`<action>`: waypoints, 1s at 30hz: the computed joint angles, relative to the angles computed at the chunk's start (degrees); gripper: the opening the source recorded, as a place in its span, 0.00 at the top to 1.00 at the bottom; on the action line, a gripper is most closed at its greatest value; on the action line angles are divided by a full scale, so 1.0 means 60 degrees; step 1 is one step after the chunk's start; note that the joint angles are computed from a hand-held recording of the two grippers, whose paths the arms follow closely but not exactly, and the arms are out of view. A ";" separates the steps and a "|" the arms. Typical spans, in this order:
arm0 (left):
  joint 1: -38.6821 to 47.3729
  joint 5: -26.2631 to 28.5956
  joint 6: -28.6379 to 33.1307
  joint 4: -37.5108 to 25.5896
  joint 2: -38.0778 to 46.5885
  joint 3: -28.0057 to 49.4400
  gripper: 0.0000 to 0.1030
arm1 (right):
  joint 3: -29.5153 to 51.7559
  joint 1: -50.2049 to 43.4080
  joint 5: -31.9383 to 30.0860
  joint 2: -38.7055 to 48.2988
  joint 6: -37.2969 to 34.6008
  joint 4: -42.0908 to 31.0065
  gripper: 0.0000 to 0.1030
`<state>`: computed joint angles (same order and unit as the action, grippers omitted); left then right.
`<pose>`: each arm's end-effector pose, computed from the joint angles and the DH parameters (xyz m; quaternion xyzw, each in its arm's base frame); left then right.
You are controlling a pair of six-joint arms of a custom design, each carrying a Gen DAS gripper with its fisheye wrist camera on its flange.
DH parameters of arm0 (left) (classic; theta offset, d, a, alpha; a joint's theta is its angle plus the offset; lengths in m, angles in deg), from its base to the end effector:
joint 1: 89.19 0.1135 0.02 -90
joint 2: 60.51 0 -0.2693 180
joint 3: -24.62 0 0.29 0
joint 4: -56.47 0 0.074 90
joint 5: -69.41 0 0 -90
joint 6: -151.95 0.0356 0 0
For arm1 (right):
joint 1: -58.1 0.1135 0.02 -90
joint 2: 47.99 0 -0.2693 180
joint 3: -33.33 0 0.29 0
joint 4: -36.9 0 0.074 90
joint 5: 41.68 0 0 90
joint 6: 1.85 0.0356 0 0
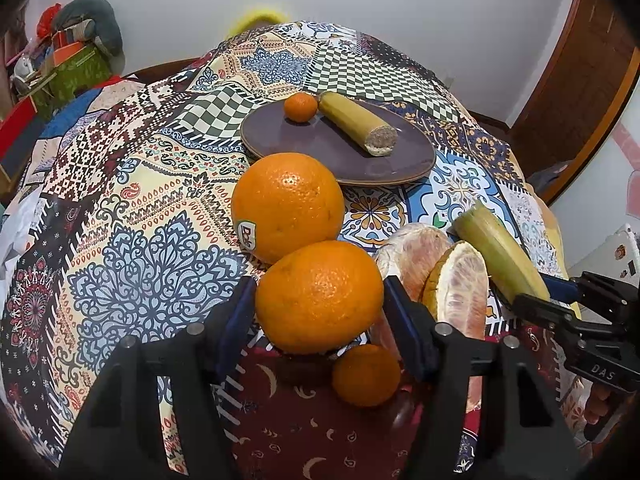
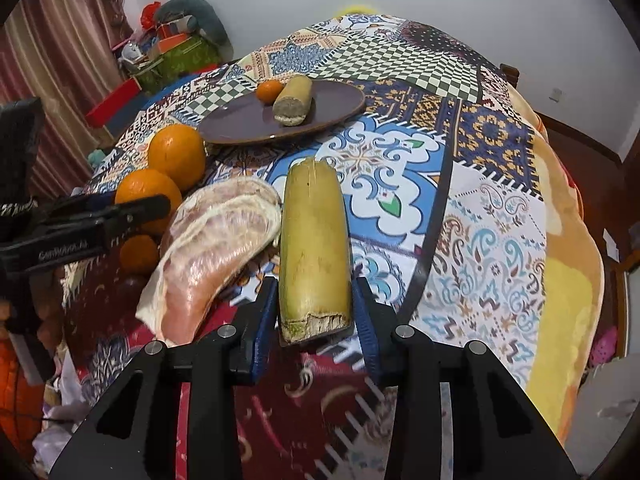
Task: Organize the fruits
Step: 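Grasp the second corn cob with the right tool while the left tool grasps a large orange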
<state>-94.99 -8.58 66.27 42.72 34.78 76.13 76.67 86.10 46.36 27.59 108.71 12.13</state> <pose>0.3103 -0.0390 0.0892 0.1134 0.9486 -0.1040 0.2767 0.2271 0.1221 0.1277 -0.0670 0.9564 0.1317 0.2520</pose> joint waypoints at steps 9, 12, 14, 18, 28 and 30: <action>0.0198 -0.0040 0.0050 -0.0204 -0.1053 -0.0335 0.39 | 0.0711 -0.0246 -0.0187 0.0949 -0.0212 0.0197 0.66; 0.0293 -0.0023 0.0110 -0.0270 -0.1369 -0.0439 0.39 | 0.1060 -0.0301 -0.0176 0.1367 -0.0365 0.0205 0.66; 0.0368 0.0023 0.0138 -0.0319 -0.1530 -0.0504 0.39 | 0.1236 -0.0345 -0.0179 0.1580 -0.0430 0.0258 0.66; 0.0445 0.0046 0.0165 -0.0340 -0.1751 -0.0631 0.39 | 0.1652 -0.0597 -0.0555 0.1994 -0.0489 0.0307 0.64; 0.0538 0.0076 0.0140 -0.0311 -0.1777 -0.0617 0.39 | 0.2168 -0.0672 -0.0716 0.2936 -0.0473 0.0697 0.64; 0.0532 0.0087 0.0123 -0.0319 -0.1712 -0.0582 0.39 | 0.2092 -0.0695 -0.0757 0.2904 -0.0483 0.0887 0.65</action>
<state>-91.80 -8.06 67.00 40.81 24.50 72.64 89.22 81.93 41.81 45.02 105.81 17.45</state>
